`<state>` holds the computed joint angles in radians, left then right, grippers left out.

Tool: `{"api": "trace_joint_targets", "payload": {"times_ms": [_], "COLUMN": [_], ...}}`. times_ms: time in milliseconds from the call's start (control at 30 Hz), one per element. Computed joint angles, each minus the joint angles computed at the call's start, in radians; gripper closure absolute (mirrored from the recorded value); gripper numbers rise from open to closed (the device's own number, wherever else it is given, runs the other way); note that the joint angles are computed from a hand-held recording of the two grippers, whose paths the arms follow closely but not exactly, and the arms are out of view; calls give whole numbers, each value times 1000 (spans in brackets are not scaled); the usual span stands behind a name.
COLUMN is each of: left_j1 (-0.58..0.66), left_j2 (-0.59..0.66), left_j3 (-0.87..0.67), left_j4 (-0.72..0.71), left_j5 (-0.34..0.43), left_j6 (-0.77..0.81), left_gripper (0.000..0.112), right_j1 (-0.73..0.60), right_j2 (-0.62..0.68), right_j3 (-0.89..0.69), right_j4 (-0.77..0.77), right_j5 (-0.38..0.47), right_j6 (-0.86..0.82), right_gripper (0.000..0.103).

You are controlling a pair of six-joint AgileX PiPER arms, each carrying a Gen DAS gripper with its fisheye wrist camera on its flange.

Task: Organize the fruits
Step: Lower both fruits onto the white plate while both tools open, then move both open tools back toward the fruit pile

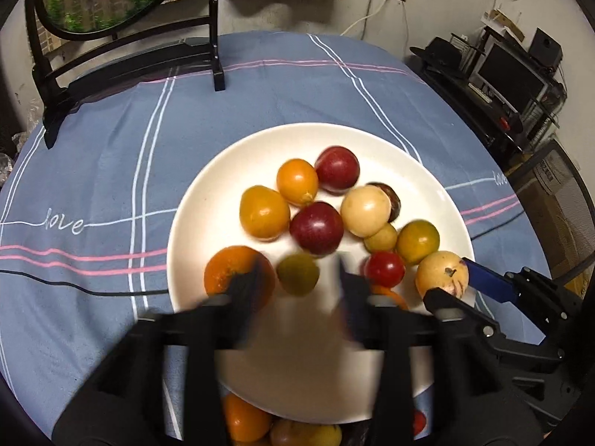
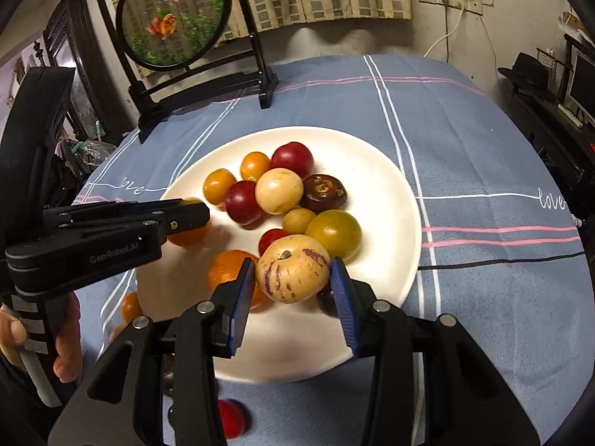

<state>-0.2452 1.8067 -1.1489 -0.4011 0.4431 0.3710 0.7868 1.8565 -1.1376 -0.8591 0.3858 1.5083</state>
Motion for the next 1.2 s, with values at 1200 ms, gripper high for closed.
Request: {"api": "trace_joint_targets", "payload": {"times_ms": [1200], "left_j1": [746], "left_j2": [-649], "left_j3": [802], "left_j4": [-706], "left_j5": [186], "left_j6": [1125], "left_gripper": [39], "right_j1": [472], "right_j2": [-23], "right_j3": [90], "right_j4": [-166], "right_j5": [150], "right_j6": [436], "right_gripper": [42]}}
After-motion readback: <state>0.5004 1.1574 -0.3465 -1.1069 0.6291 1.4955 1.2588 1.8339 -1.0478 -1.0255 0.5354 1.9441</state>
